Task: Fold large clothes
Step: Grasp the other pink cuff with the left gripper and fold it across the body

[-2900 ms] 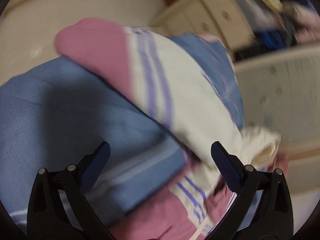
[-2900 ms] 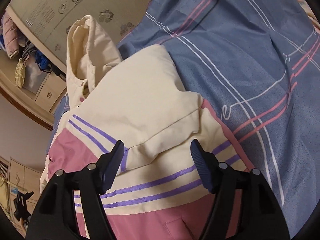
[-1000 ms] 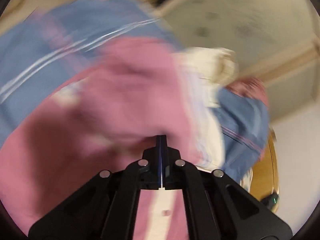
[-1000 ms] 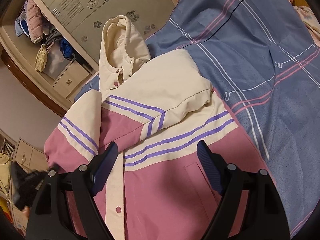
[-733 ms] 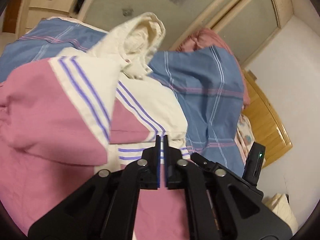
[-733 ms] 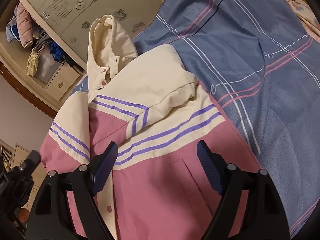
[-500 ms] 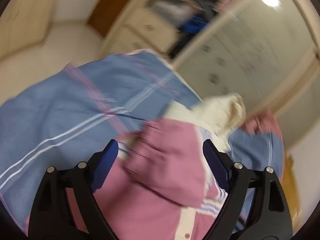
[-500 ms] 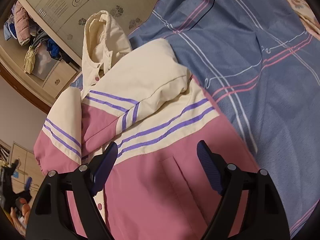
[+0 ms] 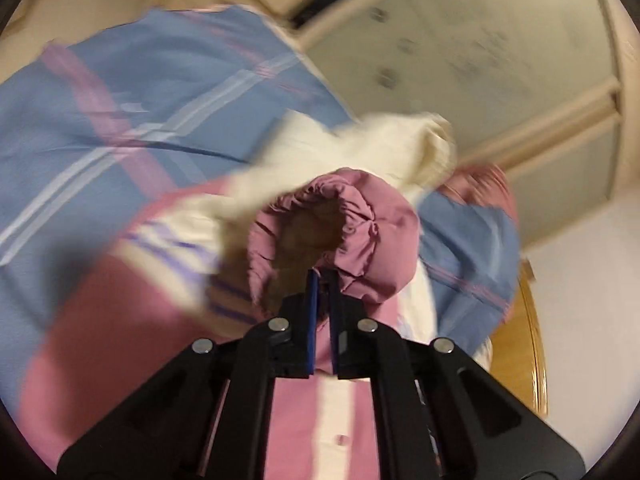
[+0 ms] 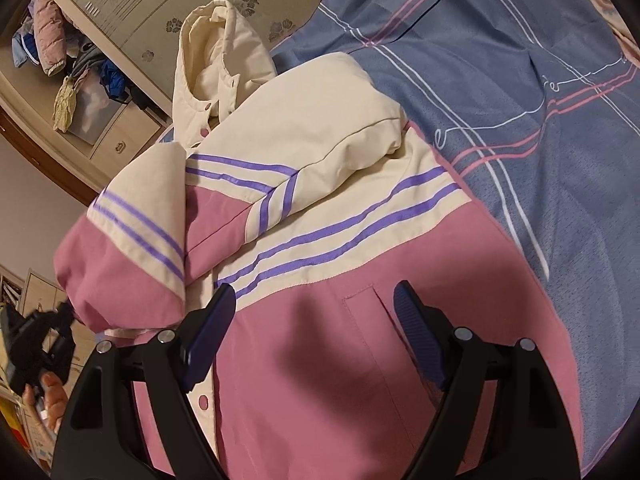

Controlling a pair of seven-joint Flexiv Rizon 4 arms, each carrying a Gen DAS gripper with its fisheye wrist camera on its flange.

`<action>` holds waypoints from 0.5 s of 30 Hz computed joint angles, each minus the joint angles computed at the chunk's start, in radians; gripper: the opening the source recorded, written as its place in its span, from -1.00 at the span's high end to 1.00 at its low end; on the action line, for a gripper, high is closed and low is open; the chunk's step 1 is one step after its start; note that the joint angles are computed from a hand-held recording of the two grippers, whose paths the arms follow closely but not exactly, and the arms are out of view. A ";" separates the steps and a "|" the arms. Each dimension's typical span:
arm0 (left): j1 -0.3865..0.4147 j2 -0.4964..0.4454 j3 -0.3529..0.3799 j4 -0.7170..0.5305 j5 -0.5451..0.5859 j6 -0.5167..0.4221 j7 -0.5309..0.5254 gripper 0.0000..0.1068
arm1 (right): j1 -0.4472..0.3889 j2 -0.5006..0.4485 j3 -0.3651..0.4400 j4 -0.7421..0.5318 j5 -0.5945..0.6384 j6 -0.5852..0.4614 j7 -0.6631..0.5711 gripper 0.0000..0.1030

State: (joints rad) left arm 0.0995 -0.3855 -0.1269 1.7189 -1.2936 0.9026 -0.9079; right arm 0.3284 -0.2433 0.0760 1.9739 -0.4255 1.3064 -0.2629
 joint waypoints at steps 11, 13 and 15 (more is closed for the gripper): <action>-0.176 0.149 -0.002 0.109 0.182 -0.011 0.331 0.14 | 0.002 0.063 -0.084 0.099 -0.223 0.029 0.322 -0.75; -0.193 0.147 0.031 0.122 0.218 0.177 0.289 -0.18 | -0.001 0.081 -0.142 0.139 -0.395 0.110 0.506 -0.79; -0.184 0.114 0.073 0.101 0.350 0.276 0.133 -0.19 | -0.006 0.091 -0.222 0.152 -0.656 0.198 0.755 -0.88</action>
